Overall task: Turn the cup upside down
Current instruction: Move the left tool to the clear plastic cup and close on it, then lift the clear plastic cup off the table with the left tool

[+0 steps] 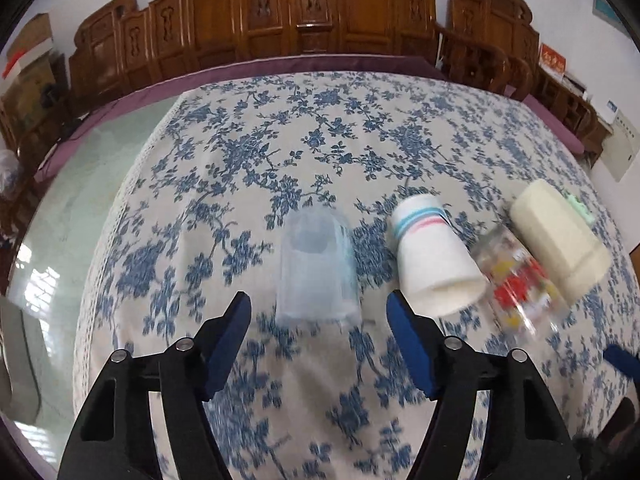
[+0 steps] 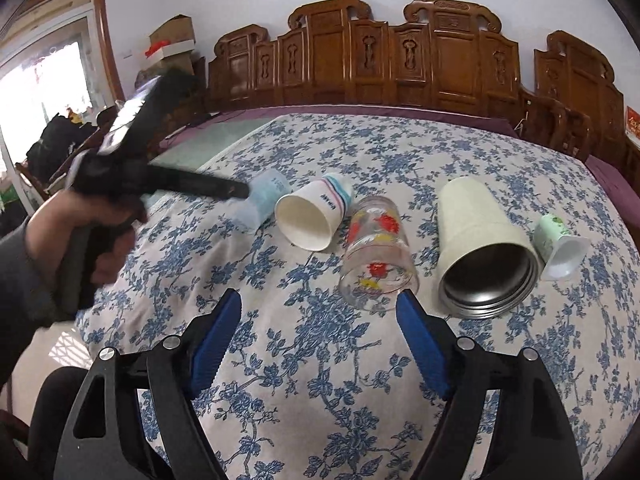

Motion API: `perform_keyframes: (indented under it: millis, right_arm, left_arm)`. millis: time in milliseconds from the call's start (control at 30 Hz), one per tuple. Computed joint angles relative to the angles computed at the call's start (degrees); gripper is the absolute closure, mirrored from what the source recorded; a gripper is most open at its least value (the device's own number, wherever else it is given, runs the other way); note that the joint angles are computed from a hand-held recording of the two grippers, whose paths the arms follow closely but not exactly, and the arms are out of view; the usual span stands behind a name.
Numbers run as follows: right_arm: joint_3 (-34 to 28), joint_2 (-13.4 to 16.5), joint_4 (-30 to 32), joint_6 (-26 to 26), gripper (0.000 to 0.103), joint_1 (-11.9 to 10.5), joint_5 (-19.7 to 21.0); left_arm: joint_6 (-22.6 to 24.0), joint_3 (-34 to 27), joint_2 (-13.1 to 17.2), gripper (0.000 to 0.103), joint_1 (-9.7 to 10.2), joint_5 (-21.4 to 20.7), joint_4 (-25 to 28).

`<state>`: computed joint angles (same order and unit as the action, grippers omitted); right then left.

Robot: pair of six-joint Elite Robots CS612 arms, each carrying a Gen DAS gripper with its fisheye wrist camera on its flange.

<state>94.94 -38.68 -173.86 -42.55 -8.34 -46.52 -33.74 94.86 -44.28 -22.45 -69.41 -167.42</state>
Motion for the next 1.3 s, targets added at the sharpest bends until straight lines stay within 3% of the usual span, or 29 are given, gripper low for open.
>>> perform_keyframes:
  millis: [133,400,700,1033,1300]
  right_arm:
    - [0.5,0.0,0.2,-1.0,0.021,-0.2,-0.2]
    - [0.4,0.3,1.3,-2.3,0.021,-0.4,-1.2]
    - [1.1,0.1,-1.2,-1.7,0.021,-1.1,-1.4]
    - [2.8,-0.8,-4.3,1.5,0.021,-4.1,-1.0]
    - [2.3,-0.5,-6.3,5.1,0.021,-6.1,-2.1]
  left_arm:
    - [1.6,-3.5,1.5,0.037,1.02,-0.9,3.4]
    - [0.9,-8.3,4.3,0.05,2.91,-5.2,10.4]
    - [-0.4,-5.4,2.1,0.051,1.67,-3.8,9.7]
    - [-2.1,4.4,-3.2,0.051,-3.83,-1.4,-0.3]
    - [-1.5,6.5,-3.0,0.051,-8.84,-2.8,-6.8]
